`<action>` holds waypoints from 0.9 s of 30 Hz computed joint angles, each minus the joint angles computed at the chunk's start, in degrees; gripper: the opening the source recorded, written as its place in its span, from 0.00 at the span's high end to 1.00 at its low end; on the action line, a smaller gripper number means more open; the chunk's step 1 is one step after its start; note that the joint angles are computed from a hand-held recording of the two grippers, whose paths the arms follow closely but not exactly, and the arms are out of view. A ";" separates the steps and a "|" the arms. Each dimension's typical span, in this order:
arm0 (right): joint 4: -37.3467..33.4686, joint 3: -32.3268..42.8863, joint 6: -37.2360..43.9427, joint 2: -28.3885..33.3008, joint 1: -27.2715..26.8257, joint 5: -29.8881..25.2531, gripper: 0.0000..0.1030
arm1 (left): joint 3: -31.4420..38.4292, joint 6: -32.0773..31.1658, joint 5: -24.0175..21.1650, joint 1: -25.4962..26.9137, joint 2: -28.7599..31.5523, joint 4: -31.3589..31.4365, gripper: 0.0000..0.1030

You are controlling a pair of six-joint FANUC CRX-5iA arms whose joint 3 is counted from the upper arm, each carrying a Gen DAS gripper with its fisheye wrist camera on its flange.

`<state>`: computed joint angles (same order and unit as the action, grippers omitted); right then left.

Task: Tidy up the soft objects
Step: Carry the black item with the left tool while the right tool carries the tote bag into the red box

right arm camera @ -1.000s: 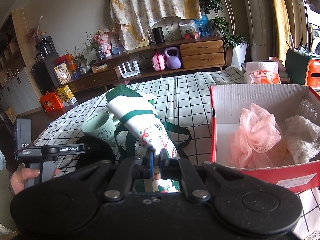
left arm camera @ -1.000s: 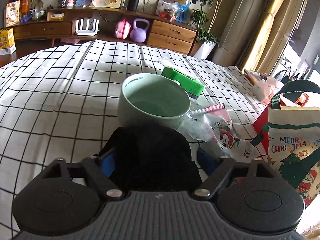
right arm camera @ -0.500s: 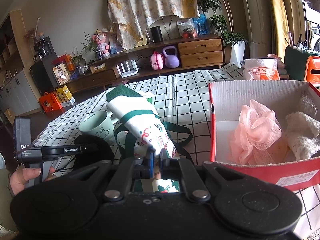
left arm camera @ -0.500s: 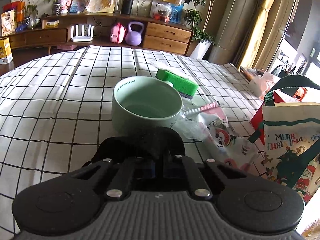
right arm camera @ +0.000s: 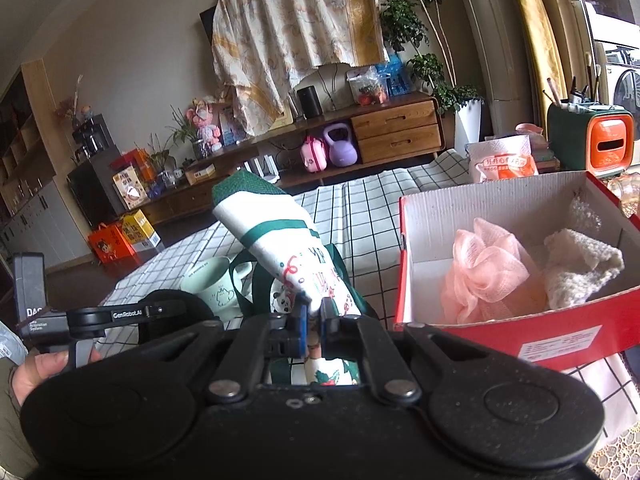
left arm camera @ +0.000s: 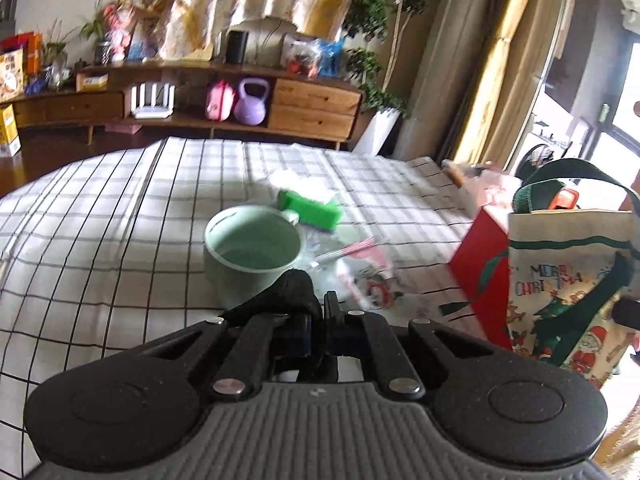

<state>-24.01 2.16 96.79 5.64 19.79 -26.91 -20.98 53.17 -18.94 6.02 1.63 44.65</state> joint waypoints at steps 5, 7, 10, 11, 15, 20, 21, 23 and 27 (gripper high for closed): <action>-3.26 -0.45 1.99 -1.81 -1.88 -0.03 0.95 | -0.29 -2.84 -0.19 -1.69 -2.06 2.02 0.95; -4.57 -0.29 2.89 -2.27 -2.71 -0.28 0.95 | 0.53 -2.42 -1.41 -2.08 -2.43 2.14 0.95; -6.62 0.24 4.44 -2.79 -4.16 -0.71 0.95 | 1.62 -3.85 -2.34 -3.32 -2.74 4.02 0.95; -6.98 0.46 4.81 -2.83 -4.66 -0.73 0.95 | 2.22 -4.26 -2.54 -3.94 -2.66 4.35 0.95; -8.35 1.44 5.96 -2.76 -6.63 -1.34 0.95 | 5.03 -6.03 -3.64 -6.34 -1.68 5.65 0.95; -8.67 2.51 5.54 -2.21 -8.93 -1.54 0.95 | 10.00 -7.96 -4.74 -9.60 1.47 7.22 0.95; -8.61 2.71 5.46 -2.01 -9.33 -1.37 0.95 | 11.15 -7.93 -4.87 -10.22 2.27 7.14 0.95; -8.28 3.04 5.12 -1.54 -10.28 -0.81 0.95 | 13.88 -6.77 -5.25 -11.39 4.08 6.08 0.95; -6.55 3.92 3.27 -0.29 -11.61 0.61 0.95 | 18.89 -6.22 -5.73 -13.70 7.63 5.44 0.95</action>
